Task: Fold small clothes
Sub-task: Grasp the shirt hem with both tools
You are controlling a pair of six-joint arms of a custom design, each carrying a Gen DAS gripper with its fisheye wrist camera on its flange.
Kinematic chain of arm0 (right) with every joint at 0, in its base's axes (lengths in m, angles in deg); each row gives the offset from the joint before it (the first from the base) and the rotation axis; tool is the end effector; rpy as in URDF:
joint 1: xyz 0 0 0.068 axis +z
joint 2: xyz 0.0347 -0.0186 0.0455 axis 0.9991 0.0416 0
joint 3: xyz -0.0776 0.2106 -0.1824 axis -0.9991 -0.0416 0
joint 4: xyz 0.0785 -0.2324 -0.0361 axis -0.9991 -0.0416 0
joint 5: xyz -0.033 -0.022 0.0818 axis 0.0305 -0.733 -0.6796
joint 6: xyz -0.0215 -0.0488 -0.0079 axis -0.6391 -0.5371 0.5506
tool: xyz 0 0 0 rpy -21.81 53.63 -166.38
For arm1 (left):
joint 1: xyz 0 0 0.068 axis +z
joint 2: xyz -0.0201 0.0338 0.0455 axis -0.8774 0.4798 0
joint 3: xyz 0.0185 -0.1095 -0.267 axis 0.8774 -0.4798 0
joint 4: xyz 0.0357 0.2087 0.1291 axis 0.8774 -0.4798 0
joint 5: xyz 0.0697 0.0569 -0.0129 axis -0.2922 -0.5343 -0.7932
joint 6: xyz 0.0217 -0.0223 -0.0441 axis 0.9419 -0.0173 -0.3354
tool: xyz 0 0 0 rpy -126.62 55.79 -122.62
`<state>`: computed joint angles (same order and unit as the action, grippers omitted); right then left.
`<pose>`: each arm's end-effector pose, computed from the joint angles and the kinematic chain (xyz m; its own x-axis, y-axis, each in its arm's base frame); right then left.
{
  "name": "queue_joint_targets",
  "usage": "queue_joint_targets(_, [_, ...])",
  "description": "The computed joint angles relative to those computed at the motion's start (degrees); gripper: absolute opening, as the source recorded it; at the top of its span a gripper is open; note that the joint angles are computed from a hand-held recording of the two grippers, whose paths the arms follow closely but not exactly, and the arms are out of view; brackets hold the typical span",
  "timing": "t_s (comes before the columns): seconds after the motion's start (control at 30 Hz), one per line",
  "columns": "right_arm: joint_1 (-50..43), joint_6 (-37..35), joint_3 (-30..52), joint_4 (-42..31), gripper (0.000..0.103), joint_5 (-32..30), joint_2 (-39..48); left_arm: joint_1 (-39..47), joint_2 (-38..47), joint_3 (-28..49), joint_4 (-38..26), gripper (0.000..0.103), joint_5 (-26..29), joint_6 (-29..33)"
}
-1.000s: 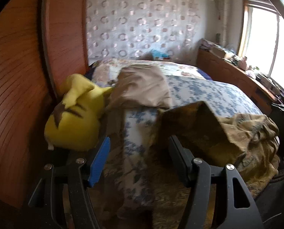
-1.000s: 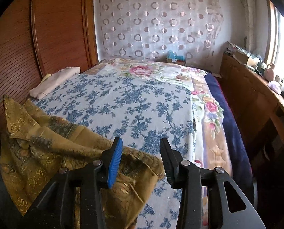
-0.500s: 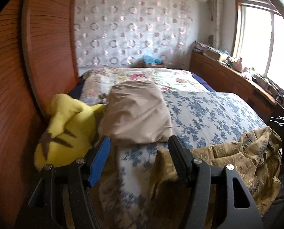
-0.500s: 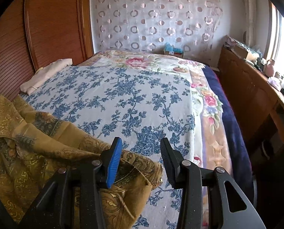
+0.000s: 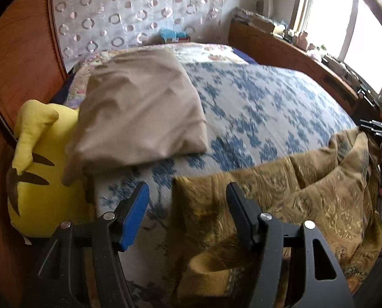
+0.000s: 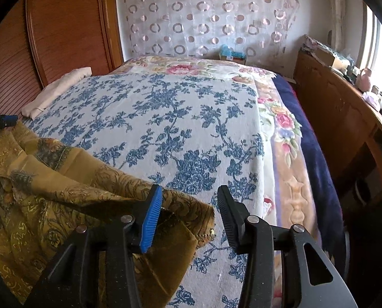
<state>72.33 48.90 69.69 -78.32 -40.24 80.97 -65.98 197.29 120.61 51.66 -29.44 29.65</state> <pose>0.1070 -0.0300 0.1405 -0.6595 0.1458 -0.7375 0.2558 0.9660 -0.0378 0.4005 -0.0489 0.0836 -0.5795 0.5423 -0.6083 0.7250 0.6839 -0.0811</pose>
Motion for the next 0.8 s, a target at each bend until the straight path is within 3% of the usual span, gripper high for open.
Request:
queue_joint_targets(0.23, [-1.6, 0.1, -0.6, 1.9, 0.055, 1.0, 2.1, -0.4, 1.2, 0.6, -0.8, 0.062, -0.8, -0.3])
queue_joint_targets(0.5, [-5.9, -1.0, -0.9, 5.1, 0.057, -1.7, 7.8, -1.1, 1.0, 0.4, -1.7, 0.036, 0.0, 0.9])
queue_joint_targets(0.77, [-9.8, -4.3, -1.1, 3.7, 0.057, -10.2, 7.6, -1.0, -0.3, -1.4, -0.6, 0.01, 1.0, 0.2])
queue_joint_targets(0.8, [-10.2, -5.0, -1.1, 3.3, 0.052, -11.4, 7.3, -1.1, -1.0, -2.5, 0.6, 0.009, 1.0, -0.2])
